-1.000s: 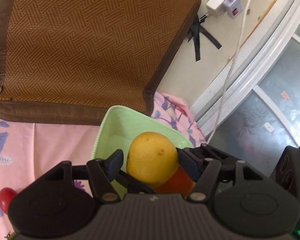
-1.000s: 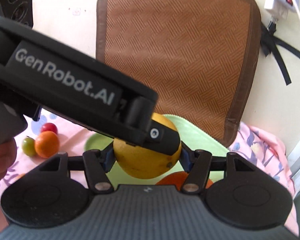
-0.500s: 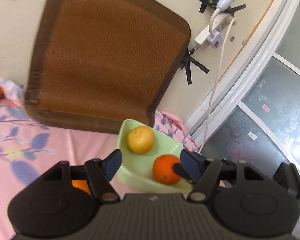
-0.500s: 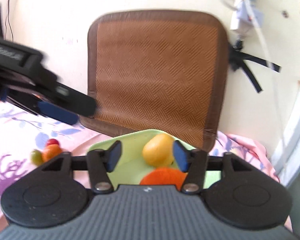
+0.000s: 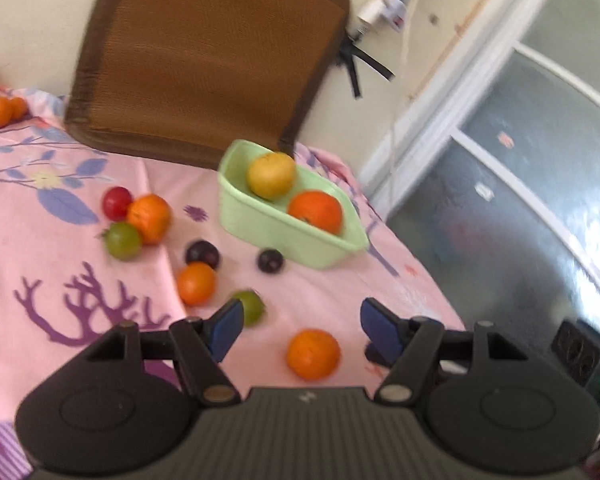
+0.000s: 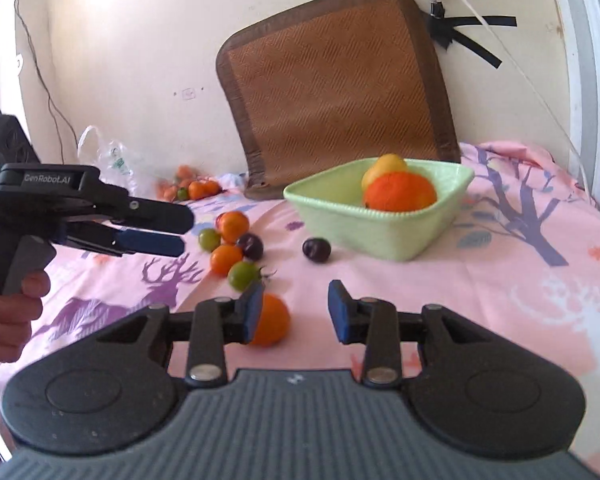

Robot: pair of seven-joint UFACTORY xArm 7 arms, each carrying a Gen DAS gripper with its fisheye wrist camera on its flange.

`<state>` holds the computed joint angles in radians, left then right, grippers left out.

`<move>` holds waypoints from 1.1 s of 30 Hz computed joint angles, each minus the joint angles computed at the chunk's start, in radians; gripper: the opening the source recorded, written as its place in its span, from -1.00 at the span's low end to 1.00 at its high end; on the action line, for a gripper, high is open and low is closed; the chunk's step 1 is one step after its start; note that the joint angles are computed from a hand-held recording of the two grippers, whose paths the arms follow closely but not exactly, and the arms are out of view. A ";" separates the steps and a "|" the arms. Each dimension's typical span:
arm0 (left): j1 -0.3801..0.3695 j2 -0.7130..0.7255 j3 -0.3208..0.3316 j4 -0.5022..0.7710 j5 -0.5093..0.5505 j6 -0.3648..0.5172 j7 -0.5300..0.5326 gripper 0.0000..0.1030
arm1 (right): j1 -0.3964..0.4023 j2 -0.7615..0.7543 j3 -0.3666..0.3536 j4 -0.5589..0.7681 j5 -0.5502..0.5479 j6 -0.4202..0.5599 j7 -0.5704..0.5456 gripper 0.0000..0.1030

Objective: Organize fruits
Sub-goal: 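Grasp a small tangerine with the left tool while the right tool grasps a dark plum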

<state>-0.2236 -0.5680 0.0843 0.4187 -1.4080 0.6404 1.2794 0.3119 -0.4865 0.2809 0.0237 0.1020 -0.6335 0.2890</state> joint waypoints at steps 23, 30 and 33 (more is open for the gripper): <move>-0.109 -0.151 -0.118 -0.177 0.012 -0.331 0.055 -0.21 | -0.078 0.464 -0.198 0.433 -0.423 0.113 0.171 -0.25; -0.108 -0.188 0.006 -0.205 0.079 -0.422 -0.006 -0.21 | -0.048 0.363 -0.155 0.311 -0.251 0.068 0.095 -0.48; -0.137 -0.185 0.077 -0.199 0.081 -0.458 0.008 -0.21 | -0.019 0.289 -0.096 0.205 -0.149 -0.035 0.056 -0.48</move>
<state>-0.3601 -0.7528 0.1612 0.2197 -1.3265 0.1825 1.2872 0.2931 -0.1976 0.1850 0.2290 -0.0475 -0.6690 0.3447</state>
